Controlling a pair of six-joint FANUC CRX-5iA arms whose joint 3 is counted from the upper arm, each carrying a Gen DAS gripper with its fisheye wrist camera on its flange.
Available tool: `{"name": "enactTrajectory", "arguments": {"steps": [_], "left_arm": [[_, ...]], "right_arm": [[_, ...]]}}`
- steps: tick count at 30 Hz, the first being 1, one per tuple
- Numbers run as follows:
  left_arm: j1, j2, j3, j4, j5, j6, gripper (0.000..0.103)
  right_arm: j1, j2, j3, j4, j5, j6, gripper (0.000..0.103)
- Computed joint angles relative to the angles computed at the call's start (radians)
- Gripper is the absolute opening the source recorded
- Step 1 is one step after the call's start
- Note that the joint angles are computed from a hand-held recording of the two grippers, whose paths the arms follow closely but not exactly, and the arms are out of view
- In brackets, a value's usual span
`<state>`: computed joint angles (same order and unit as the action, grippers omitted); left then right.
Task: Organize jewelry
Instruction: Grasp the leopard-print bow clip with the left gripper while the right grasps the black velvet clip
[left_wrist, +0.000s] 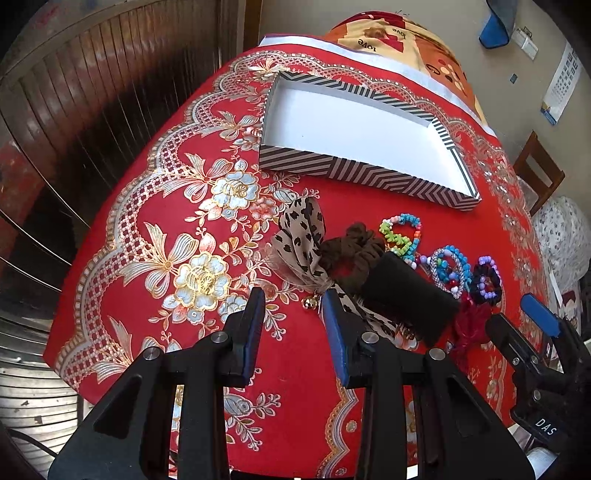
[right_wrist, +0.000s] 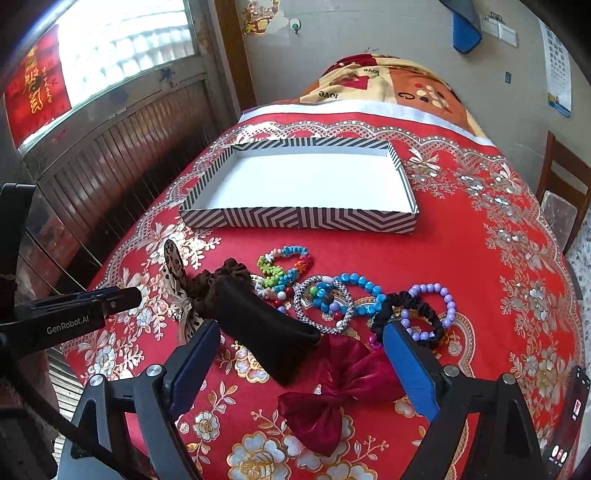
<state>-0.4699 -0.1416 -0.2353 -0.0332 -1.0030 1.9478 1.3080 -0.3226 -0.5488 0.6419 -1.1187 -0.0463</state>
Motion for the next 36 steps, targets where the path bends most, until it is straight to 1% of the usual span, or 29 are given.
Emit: {"name": "enactTrajectory", "arguments": {"steps": [4,7,9,11,12,14,16,18,20,21,23,24,25,26,27,28,29,30,31,32,33,36], "left_arm": [[0.004,-0.001,-0.005,0.008,0.003,-0.008,0.032],[0.023,0.0,-0.018,0.044,0.011,-0.038,0.032],[0.046,0.0,-0.037,0.09,0.024,-0.066,0.032],[0.067,0.002,-0.056,0.141,0.038,-0.097,0.032],[0.078,0.005,-0.066,0.174,0.045,-0.119,0.033],[0.102,0.011,-0.095,0.25,0.066,-0.161,0.042],[0.113,0.019,-0.11,0.296,0.081,-0.174,0.044],[0.109,0.035,-0.1,0.296,0.087,-0.171,0.045],[0.1,0.065,-0.077,0.29,0.083,-0.17,0.05],[0.102,0.078,-0.072,0.297,0.081,-0.175,0.05],[0.099,0.104,-0.059,0.3,0.084,-0.169,0.05],[0.093,0.119,-0.044,0.281,0.082,-0.154,0.05],[0.087,0.137,-0.025,0.252,0.072,-0.13,0.05],[0.084,0.151,-0.011,0.236,0.063,-0.112,0.05],[0.084,0.166,-0.003,0.231,0.059,-0.1,0.05],[0.086,0.178,0.0,0.233,0.057,-0.094,0.05],[0.088,0.186,0.0,0.236,0.06,-0.096,0.05],[0.08,0.181,-0.002,0.219,0.081,-0.09,0.05],[0.074,0.18,-0.002,0.211,0.097,-0.1,0.042],[0.072,0.188,0.001,0.216,0.096,-0.121,0.023],[0.073,0.199,0.004,0.232,0.087,-0.148,0.018],[0.074,0.191,0.002,0.244,0.092,-0.171,0.014]], "right_arm": [[-0.005,0.004,0.0,0.0,0.002,-0.001,0.089],[-0.014,0.006,0.001,-0.005,0.016,0.005,0.089],[-0.027,0.014,0.002,-0.015,0.04,0.032,0.079],[-0.05,0.02,-0.001,-0.028,0.081,0.068,0.074],[-0.064,0.025,-0.002,-0.039,0.102,0.09,0.074],[-0.089,0.037,0.007,-0.073,0.139,0.151,0.073],[-0.114,0.064,0.026,-0.109,0.168,0.248,0.073],[-0.133,0.098,0.045,-0.126,0.173,0.319,0.073],[-0.16,0.12,0.06,-0.163,0.201,0.392,0.073],[-0.177,0.134,0.073,-0.2,0.219,0.454,0.073],[-0.184,0.147,0.079,-0.221,0.225,0.508,0.073],[-0.188,0.155,0.082,-0.235,0.23,0.539,0.068],[-0.194,0.157,0.082,-0.257,0.241,0.567,0.06],[-0.206,0.154,0.081,-0.299,0.267,0.606,0.04],[-0.217,0.143,0.071,-0.329,0.301,0.622,0.034],[-0.224,0.132,0.06,-0.344,0.329,0.623,0.031],[-0.227,0.125,0.053,-0.352,0.342,0.623,0.027],[-0.224,0.118,0.046,-0.348,0.347,0.622,0.023],[-0.221,0.11,0.042,-0.347,0.349,0.623,0.019],[-0.222,0.1,0.04,-0.36,0.352,0.63,0.017],[-0.22,0.089,0.035,-0.362,0.356,0.621,0.016],[-0.217,0.046,0.013,-0.346,0.362,0.583,0.016]]}}
